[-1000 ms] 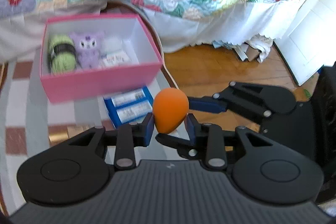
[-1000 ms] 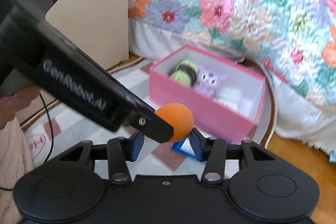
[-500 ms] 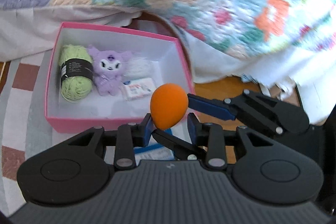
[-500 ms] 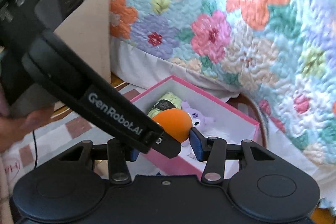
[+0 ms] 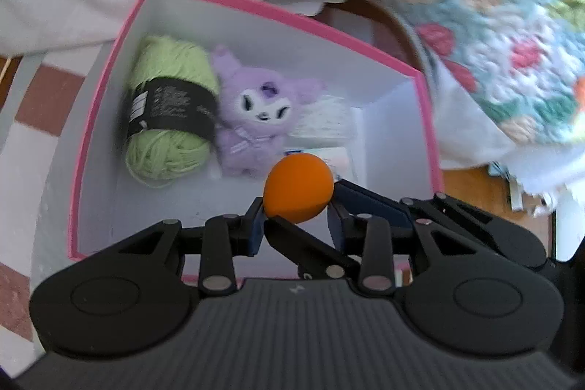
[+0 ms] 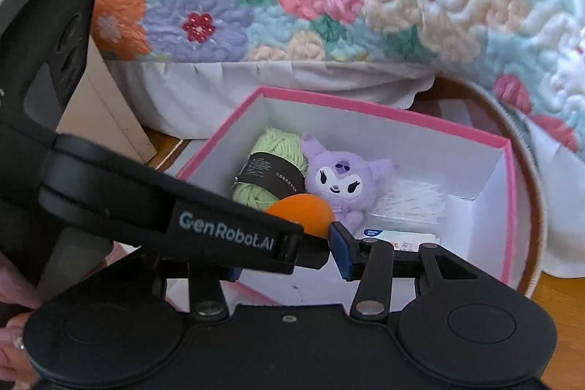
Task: Organize objects
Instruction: 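Carry the sponge with the left gripper into the pink box, release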
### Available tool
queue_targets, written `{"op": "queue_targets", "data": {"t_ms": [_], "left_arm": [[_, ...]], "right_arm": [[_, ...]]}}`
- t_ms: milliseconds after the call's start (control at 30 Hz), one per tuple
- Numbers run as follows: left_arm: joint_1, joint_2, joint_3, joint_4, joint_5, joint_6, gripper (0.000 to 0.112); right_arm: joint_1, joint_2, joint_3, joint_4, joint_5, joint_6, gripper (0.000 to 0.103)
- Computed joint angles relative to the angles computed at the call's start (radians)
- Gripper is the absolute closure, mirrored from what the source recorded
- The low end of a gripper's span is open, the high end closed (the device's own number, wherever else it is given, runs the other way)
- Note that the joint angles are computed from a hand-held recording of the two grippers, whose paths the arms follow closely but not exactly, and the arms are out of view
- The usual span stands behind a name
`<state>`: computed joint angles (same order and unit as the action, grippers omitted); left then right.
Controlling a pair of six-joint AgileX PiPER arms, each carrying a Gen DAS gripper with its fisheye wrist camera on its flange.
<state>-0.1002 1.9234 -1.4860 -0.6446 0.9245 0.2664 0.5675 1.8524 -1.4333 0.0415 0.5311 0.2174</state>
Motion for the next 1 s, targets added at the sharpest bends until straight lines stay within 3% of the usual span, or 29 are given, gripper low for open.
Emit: {"op": "queue_targets", "data": {"t_ms": [133,400,600,767,1000], "left_arm": [[-0.008,0.026,0.015,0.018,-0.047,-0.021,0.079],[-0.018,0.058,0.003,0.076,-0.069,-0.052,0.077],[-0.020,-0.046,0.064,0.113,-0.115,-0.007,0.071],[-0.002,-0.138,0.066,0.140,-0.022,0.029,0.067],[-0.005,-0.261,0.034,0.257,0.128,0.009,0.058]], "right_arm": [[-0.021,0.065,-0.029,0.086,-0.009,-0.084,0.052],[-0.032,0.129,-0.038,0.172,-0.025,-0.132,0.055],[-0.030,0.071,0.018,0.134,-0.027,-0.068,0.051],[-0.007,-0.058,0.091,0.045,0.008,-0.033,0.045],[0.049,-0.212,0.094,-0.073,0.137,0.064,0.038]]}}
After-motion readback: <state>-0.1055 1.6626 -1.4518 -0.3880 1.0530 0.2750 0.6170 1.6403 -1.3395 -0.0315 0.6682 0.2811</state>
